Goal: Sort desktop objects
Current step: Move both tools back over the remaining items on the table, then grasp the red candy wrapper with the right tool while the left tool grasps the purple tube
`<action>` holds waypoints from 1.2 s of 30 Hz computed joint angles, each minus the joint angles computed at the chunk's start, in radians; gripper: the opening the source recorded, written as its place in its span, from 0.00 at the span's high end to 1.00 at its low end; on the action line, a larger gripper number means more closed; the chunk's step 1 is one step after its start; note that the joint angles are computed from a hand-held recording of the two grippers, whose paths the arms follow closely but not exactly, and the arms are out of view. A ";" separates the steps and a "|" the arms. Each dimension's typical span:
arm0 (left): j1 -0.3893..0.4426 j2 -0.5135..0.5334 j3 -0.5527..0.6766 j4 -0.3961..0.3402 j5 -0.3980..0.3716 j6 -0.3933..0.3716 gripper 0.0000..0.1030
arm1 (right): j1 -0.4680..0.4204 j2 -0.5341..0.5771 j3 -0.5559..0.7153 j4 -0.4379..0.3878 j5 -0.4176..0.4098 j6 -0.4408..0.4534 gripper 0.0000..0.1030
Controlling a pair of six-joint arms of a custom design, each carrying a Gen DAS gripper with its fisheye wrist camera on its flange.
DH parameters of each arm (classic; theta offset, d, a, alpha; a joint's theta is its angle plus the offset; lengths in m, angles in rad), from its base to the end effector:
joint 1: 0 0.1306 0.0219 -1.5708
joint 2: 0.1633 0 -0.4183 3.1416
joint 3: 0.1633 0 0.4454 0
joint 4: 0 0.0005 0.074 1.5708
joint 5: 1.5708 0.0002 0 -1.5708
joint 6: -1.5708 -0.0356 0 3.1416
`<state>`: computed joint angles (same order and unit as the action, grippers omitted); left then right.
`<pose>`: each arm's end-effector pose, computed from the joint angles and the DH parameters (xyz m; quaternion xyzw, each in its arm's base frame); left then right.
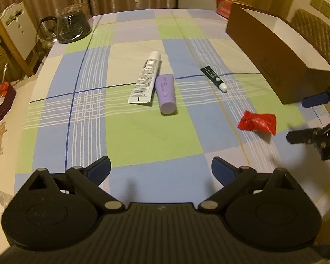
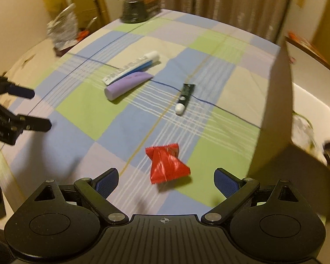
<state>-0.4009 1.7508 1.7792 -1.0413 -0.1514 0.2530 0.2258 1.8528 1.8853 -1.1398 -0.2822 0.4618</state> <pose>0.6147 -0.2553 0.4444 0.0501 0.9575 -0.0193 0.2834 0.6757 0.1649 0.4257 -0.3552 0.8963 0.1091 0.2419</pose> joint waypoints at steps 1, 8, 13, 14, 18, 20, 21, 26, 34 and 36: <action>-0.003 0.004 0.007 -0.003 -0.010 0.011 0.07 | -0.001 0.012 0.010 -0.002 -0.008 0.020 0.06; -0.021 0.029 0.042 -0.011 -0.055 0.051 0.07 | 0.001 0.085 0.075 -0.039 -0.029 0.120 0.36; -0.010 0.058 0.073 -0.010 -0.020 0.010 0.07 | 0.010 0.107 0.085 -0.035 -0.002 0.115 0.36; -0.006 0.066 0.081 -0.009 -0.008 -0.004 0.07 | 0.013 0.110 0.086 -0.032 0.010 0.105 0.36; 0.017 0.094 0.106 0.009 0.062 -0.065 0.10 | 0.024 0.130 0.100 -0.047 0.042 0.077 0.53; 0.026 0.110 0.120 0.012 0.088 -0.085 0.10 | 0.030 0.135 0.104 -0.049 0.059 0.069 0.53; 0.031 0.119 0.128 0.011 0.099 -0.093 0.10 | 0.033 0.138 0.105 -0.050 0.066 0.066 0.53; 0.046 0.172 0.182 0.016 0.130 -0.128 0.12 | 0.044 0.147 0.113 -0.057 0.108 0.050 0.64; 0.061 0.290 0.322 -0.007 0.161 -0.159 0.33 | 0.037 0.140 0.133 -0.066 0.131 -0.025 0.67; 0.062 0.313 0.349 -0.015 0.165 -0.169 0.34 | 0.035 0.138 0.136 -0.068 0.136 -0.033 0.67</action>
